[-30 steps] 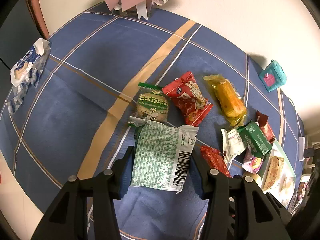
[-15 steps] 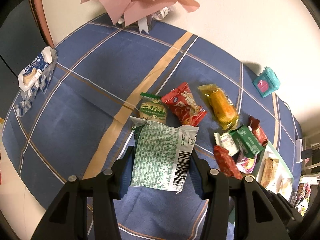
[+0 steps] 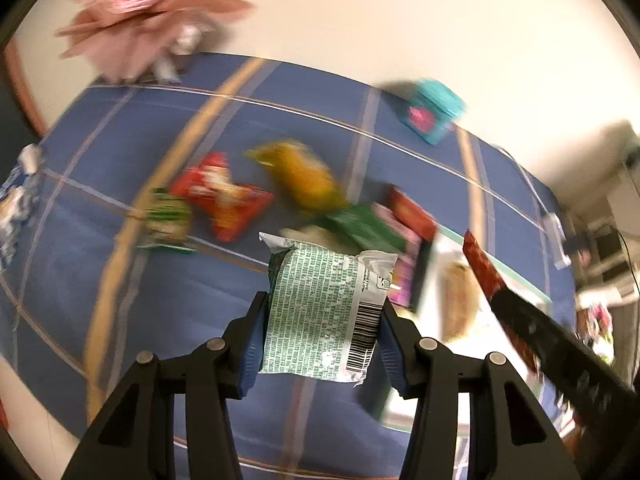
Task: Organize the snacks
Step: 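Carry both packs into the white tray and open both tools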
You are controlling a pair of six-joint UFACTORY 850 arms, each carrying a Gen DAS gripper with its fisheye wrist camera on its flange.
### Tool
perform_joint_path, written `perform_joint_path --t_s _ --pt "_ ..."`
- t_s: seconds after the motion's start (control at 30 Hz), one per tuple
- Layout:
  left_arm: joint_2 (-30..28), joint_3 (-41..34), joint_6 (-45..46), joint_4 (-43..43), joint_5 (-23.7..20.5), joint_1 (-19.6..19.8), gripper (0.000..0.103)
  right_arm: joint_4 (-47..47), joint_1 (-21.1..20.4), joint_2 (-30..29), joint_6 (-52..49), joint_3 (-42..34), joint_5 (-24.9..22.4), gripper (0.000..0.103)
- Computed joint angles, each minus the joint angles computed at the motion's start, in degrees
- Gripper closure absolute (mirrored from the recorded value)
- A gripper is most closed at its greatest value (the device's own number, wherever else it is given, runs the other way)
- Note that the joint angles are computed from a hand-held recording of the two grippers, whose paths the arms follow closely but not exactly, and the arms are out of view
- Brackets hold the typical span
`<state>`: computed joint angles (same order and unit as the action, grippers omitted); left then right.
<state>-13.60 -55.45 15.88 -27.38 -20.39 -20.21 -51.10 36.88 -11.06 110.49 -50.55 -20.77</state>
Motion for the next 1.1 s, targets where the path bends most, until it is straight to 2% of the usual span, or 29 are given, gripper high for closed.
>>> perform_joint_path --t_s 0.23,0.47,0.63,0.83,1.1 --pt "-0.93 -0.77 4.52 -3.54 -2.47 -5.96 0.050 4.30 -3.27 6.59 1.88 8.16 -5.11 0.057" --pt "-3.05 -1.76 0.61 1.42 -3.45 -10.74 0.050 7.55 -5.34 8.66 0.17 11.29 -6.46 0.057" --pt "-5.36 -2.82 -3.68 6.14 -4.41 -12.48 0.050 11.65 -6.94 6.83 -3.77 11.87 -3.29 0.057" --pt "-6.73 -3.19 -5.15 7.66 -5.37 -12.99 0.050 17.01 -7.86 3.34 -9.56 11.23 -0.81 0.057" --pt "-8.09 -3.34 -6.11 8.57 -5.64 -13.03 0.050 20.87 -8.03 0.02 -13.77 10.26 0.19 0.057"
